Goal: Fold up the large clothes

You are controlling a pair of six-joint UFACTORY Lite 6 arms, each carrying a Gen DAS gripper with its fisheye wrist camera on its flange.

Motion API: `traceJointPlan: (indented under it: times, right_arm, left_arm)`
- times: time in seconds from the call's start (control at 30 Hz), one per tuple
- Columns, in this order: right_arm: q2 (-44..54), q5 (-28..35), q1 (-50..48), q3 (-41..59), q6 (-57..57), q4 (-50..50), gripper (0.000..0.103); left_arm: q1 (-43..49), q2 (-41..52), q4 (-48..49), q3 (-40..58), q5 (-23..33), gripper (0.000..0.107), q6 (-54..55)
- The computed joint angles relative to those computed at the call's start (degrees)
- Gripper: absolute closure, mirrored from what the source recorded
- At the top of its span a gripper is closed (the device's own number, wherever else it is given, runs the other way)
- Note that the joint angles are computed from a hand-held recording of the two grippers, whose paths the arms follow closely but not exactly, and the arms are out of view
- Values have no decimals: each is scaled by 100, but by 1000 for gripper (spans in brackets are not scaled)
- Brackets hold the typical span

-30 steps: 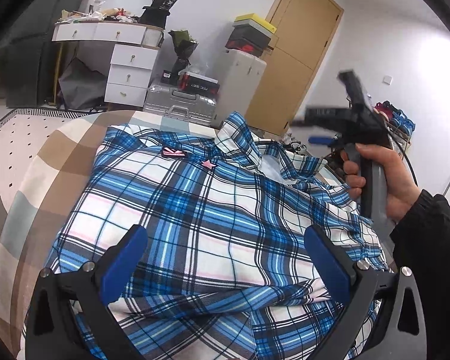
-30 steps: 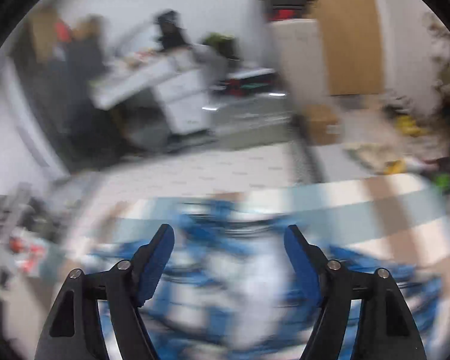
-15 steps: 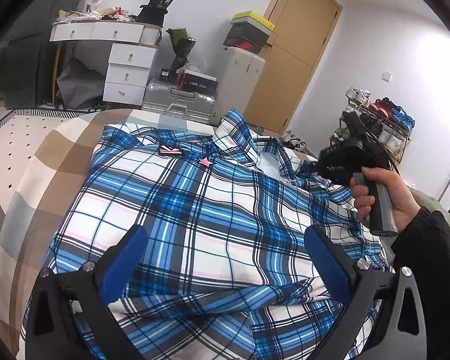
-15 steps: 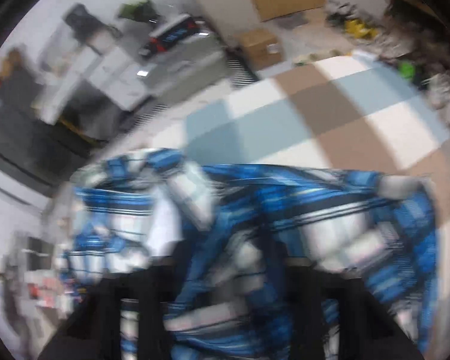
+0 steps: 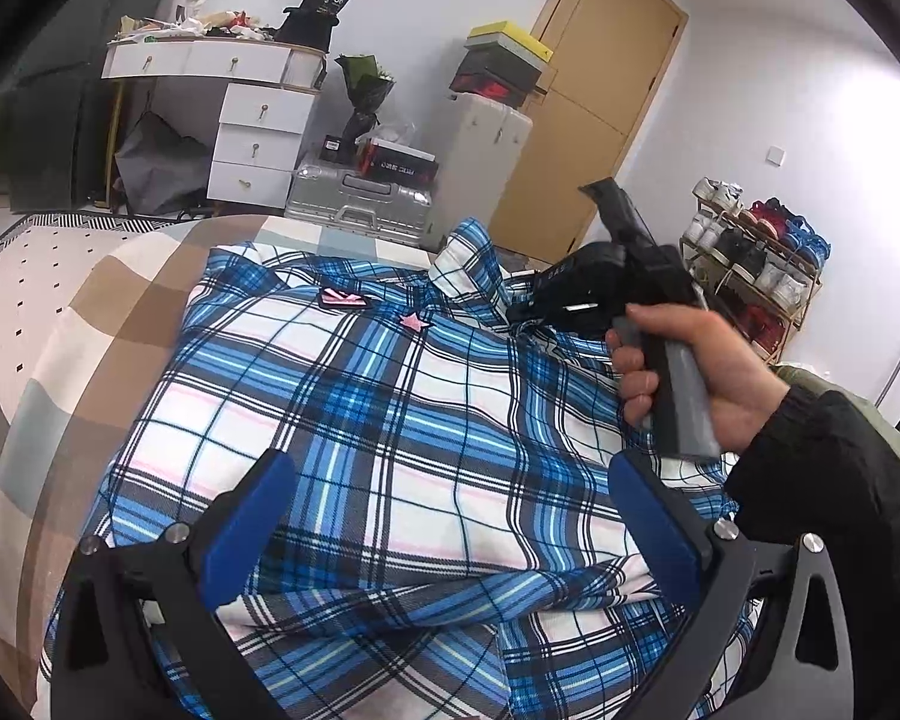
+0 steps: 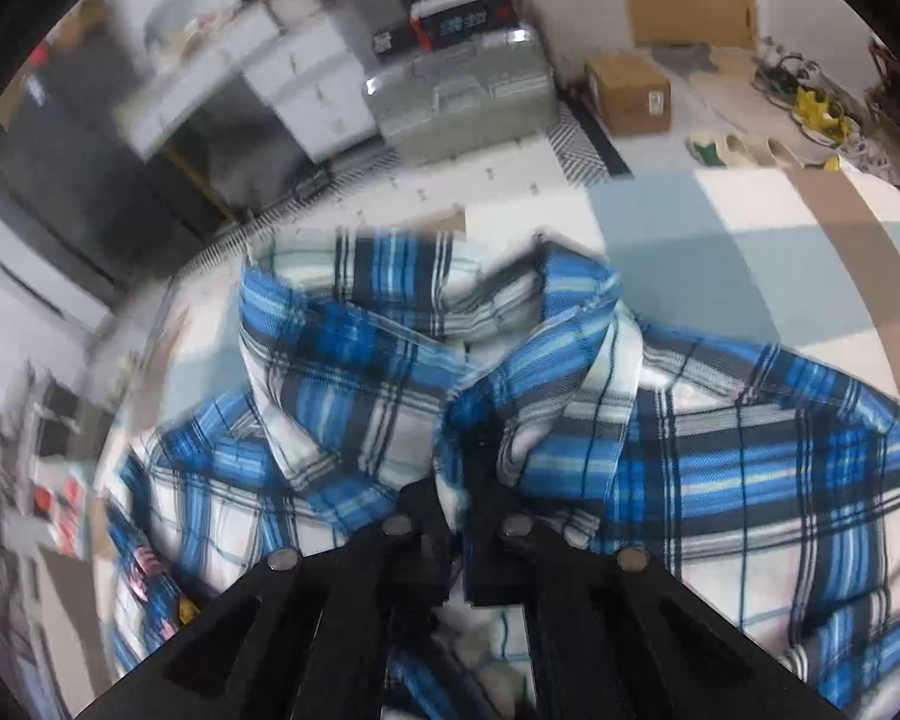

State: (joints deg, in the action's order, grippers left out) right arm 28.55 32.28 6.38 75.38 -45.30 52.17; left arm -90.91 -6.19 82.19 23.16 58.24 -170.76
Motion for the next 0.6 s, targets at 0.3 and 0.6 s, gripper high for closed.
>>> traceJointPlan:
  times: [0.3,0.6]
  right_arm:
    - [-750,-429,-601,95,-239,-545,37]
    - [441,-174,-584,747,-449,-239,37]
  left_arm:
    - [52,18,22,24,-55,6,72]
    - [134,1,53,45,-143,6,132]
